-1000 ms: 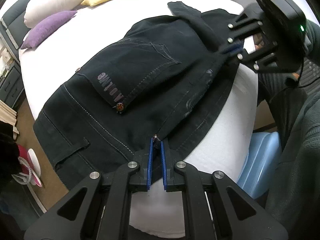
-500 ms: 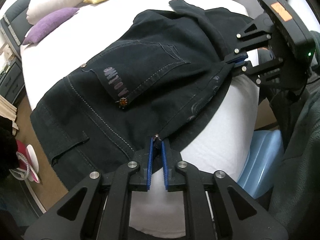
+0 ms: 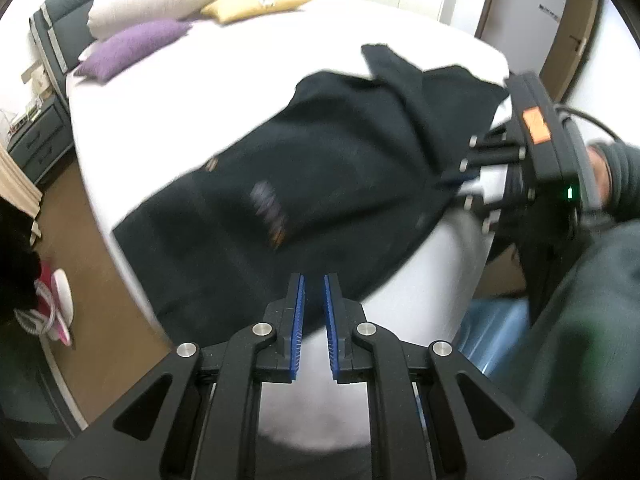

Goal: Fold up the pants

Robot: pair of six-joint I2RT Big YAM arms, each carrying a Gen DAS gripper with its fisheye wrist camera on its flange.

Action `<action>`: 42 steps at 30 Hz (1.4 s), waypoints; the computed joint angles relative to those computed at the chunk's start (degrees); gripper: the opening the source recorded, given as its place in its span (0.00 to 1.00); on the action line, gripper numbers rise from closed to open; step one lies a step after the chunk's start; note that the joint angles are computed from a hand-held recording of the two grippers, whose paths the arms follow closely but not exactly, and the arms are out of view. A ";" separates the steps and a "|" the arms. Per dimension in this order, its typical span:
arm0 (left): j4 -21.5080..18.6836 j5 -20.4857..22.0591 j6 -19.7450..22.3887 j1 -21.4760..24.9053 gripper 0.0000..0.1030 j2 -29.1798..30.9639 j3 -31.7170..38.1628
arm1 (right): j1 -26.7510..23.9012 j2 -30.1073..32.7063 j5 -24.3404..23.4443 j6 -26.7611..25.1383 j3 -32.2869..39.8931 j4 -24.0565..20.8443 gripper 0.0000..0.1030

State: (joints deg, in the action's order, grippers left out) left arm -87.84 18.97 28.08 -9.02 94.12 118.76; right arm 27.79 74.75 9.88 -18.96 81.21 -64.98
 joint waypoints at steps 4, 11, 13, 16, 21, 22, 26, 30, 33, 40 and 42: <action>3.80 -0.76 -5.86 -4.30 0.09 2.73 1.23 | -1.10 -1.19 -2.38 2.68 -0.70 0.72 0.36; 4.10 -4.05 -10.75 -7.19 0.09 7.05 -0.86 | -5.59 -3.53 -11.39 7.98 -3.24 -0.70 0.54; 1.88 -4.54 -10.63 -7.17 0.09 7.58 1.28 | -8.10 -4.89 -15.12 8.81 -2.80 -1.95 0.54; 1.86 -4.52 -11.73 -7.94 0.09 7.85 4.39 | -14.65 -4.76 -21.66 13.85 0.28 -3.16 0.54; 0.28 -3.48 -16.32 -11.16 0.09 15.09 16.23 | -26.74 2.93 -23.80 23.19 12.07 -4.41 0.59; -0.91 -3.57 -16.91 -11.51 0.09 17.13 19.03 | -28.65 5.37 -23.39 24.88 15.34 -4.84 0.59; -6.80 -3.50 -20.01 -12.66 0.09 25.41 27.78 | -33.64 15.80 -23.64 30.56 28.70 -9.82 0.60; -2.36 -1.11 -21.18 -11.92 0.09 23.02 21.87 | -36.74 29.39 -23.85 35.80 45.43 -19.53 0.64; -1.58 2.18 -22.12 -10.75 0.09 22.74 20.29 | -39.95 33.68 -25.85 43.37 49.60 -19.99 0.64; -1.35 4.17 -21.48 -10.03 0.09 24.06 21.01 | -44.42 33.51 -34.04 54.60 44.40 -12.85 0.63; -1.57 4.29 -21.78 -10.11 0.09 24.57 21.85 | -44.71 32.77 -34.46 55.38 42.07 -11.16 0.63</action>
